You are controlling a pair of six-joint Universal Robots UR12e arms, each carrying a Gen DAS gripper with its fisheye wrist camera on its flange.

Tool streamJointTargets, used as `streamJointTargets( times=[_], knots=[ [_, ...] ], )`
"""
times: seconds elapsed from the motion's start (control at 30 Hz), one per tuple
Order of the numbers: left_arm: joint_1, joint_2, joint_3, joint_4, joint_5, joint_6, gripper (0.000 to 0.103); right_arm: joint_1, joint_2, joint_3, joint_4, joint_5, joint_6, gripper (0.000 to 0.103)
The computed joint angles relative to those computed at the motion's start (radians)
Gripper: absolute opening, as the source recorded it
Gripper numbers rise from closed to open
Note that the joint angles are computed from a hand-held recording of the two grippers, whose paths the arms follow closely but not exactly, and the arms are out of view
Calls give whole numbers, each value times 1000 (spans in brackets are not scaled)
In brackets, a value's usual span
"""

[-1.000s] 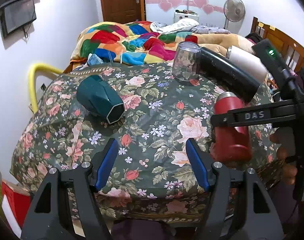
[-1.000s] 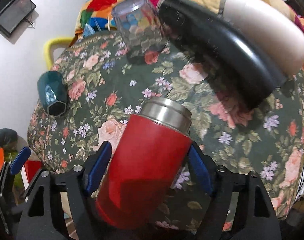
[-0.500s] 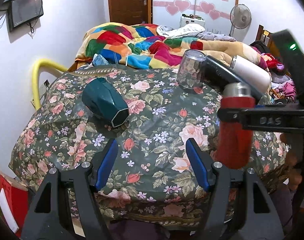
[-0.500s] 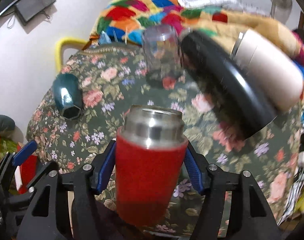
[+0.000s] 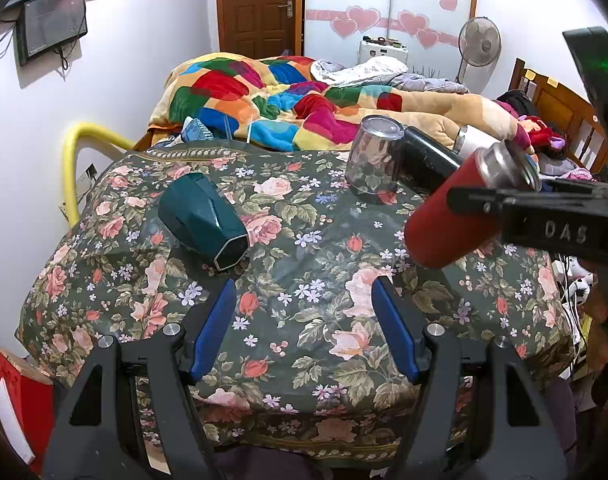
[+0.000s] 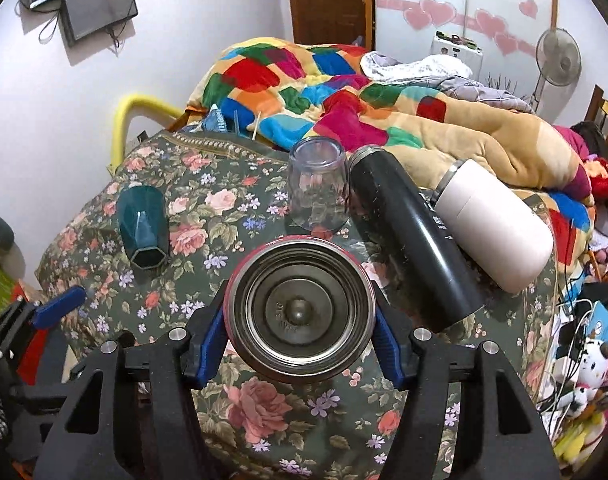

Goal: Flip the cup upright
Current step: 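Rotate the red tumbler with the right gripper until its open rim faces up, then lower the upright tumbler onto the bedspread and open the right gripper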

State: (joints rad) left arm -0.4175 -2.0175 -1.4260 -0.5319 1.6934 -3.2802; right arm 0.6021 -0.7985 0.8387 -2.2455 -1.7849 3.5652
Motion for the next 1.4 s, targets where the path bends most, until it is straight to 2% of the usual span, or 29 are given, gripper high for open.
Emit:
streamJointTargets(
  times=[0.33,0.57,0.63,0.7,0.87,1.07,1.2,1.3,1.4],
  knots=[
    [2,-3,3,-11,-5,-6,71,1,26,-38,82,47,-23,59],
    [5,-2,1,-17,-4,-13,72,2,40,-63,95,36,-32,60],
    [6,-2,0,-16,-4,-13,72,-2,43,-73,108,56,-26,62],
    [7,-1,0,-18,-5,-14,72,-4,50,-92,138,72,-25,73],
    [4,5,-5,-8,-1,-12,72,1,36,-73,122,63,-35,73],
    [-8,31,-17,36,2,-10,72,15,-35,34,16,21,-49,73],
    [-23,54,-27,92,10,-3,72,30,-104,133,-123,-29,-60,74],
    [-35,78,-39,158,12,3,73,48,-151,194,-234,-100,-76,74],
    [-47,105,-60,254,9,9,83,68,-196,255,-361,-171,-88,74]
  ],
)
